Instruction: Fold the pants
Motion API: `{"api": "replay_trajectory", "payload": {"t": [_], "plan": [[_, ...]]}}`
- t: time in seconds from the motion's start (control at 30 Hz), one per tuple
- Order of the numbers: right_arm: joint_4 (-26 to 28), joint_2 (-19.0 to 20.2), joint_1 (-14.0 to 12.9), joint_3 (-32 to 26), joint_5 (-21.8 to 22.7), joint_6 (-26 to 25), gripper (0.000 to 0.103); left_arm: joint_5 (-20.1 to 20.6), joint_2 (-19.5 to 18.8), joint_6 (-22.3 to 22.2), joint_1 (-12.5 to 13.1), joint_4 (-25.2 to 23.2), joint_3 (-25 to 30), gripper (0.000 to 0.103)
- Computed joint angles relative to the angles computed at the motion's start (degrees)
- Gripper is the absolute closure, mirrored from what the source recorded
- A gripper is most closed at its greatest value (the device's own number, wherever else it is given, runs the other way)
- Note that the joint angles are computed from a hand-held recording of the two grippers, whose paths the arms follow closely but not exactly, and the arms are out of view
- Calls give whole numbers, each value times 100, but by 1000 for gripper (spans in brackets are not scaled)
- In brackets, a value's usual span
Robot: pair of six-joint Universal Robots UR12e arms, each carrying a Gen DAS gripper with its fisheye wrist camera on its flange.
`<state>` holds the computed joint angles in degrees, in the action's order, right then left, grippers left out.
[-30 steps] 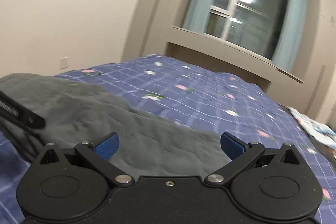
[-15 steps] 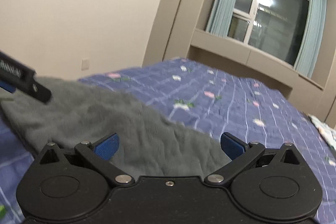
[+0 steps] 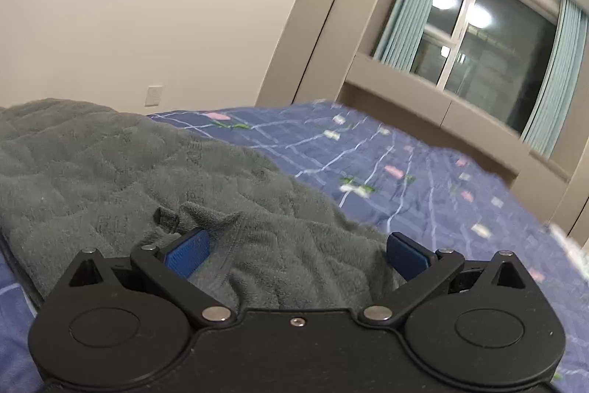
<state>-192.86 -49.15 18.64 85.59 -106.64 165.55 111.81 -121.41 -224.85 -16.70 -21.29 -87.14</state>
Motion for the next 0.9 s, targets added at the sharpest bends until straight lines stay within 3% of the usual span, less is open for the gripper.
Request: {"api": "replay_trajectory", "payload": {"t": [0.2, 0.27, 0.4, 0.5, 0.6, 0.77, 0.9], "plan": [[-12, -5, -12, 29, 30, 26, 1, -679, -143, 69, 78, 305, 104, 1], [-37, 4, -8, 25, 9, 1, 0, -740, -219, -39, 51, 351, 175, 1], [-119, 26, 15, 26, -61, -55, 0, -638, -457, -358, -88, 472, 441, 1], [-162, 34, 17, 34, -68, -61, 1, -308, -565, -571, -232, 227, 614, 1], [-167, 38, 14, 37, -54, -37, 0, 88, -651, -376, -366, 114, 719, 1], [-194, 39, 20, 39, -80, -70, 1, 414, -767, -12, -489, 111, 830, 1], [-230, 45, 28, 39, -117, -119, 0, 252, -733, -31, -447, 393, 706, 1]]}}
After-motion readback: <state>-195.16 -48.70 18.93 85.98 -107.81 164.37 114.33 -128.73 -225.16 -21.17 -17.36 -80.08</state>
